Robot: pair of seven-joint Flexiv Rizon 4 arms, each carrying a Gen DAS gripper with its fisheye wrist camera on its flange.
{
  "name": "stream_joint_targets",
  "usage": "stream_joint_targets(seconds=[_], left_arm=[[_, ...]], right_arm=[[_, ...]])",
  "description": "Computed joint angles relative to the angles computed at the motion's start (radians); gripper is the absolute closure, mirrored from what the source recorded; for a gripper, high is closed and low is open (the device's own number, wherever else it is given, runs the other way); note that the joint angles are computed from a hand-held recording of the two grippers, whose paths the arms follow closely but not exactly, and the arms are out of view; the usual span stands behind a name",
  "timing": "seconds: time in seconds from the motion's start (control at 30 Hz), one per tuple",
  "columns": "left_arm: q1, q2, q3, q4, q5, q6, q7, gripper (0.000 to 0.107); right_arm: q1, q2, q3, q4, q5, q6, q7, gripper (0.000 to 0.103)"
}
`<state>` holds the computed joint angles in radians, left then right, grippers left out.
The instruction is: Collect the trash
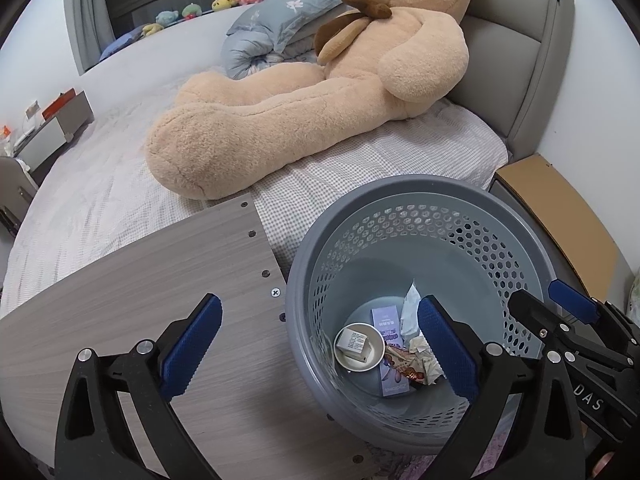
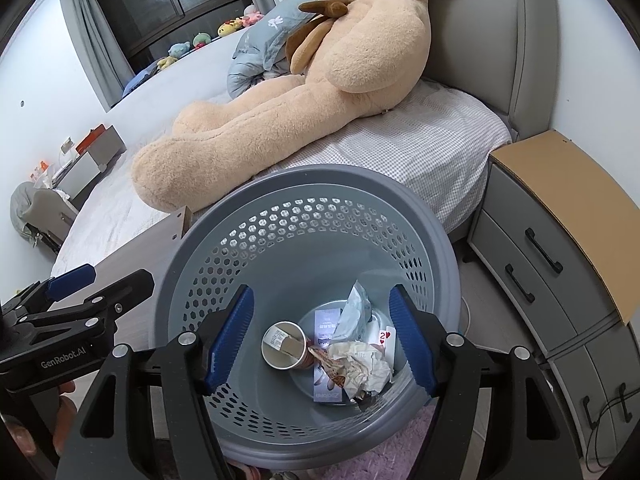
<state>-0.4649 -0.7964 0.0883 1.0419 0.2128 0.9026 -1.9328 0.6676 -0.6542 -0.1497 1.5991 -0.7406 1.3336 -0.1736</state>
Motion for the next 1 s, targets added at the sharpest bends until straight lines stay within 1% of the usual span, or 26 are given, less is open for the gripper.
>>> stream_joint_targets(seconds=[0.33,1.0], left_arm=[[0.000,0.002,-0.001,0.003,0.001,-0.001,-0.001,0.010],[-0.012,-0.010,0.010,-0.029,0.025,-0.044,-0.023,0.010]], right_arm=[[0.002,0.003,-0.002,0.002,-0.001,0.001,0.003,0.036],[0.004,0.005,-0.004,0.000,-0.005,0.005,0.007,0.036]])
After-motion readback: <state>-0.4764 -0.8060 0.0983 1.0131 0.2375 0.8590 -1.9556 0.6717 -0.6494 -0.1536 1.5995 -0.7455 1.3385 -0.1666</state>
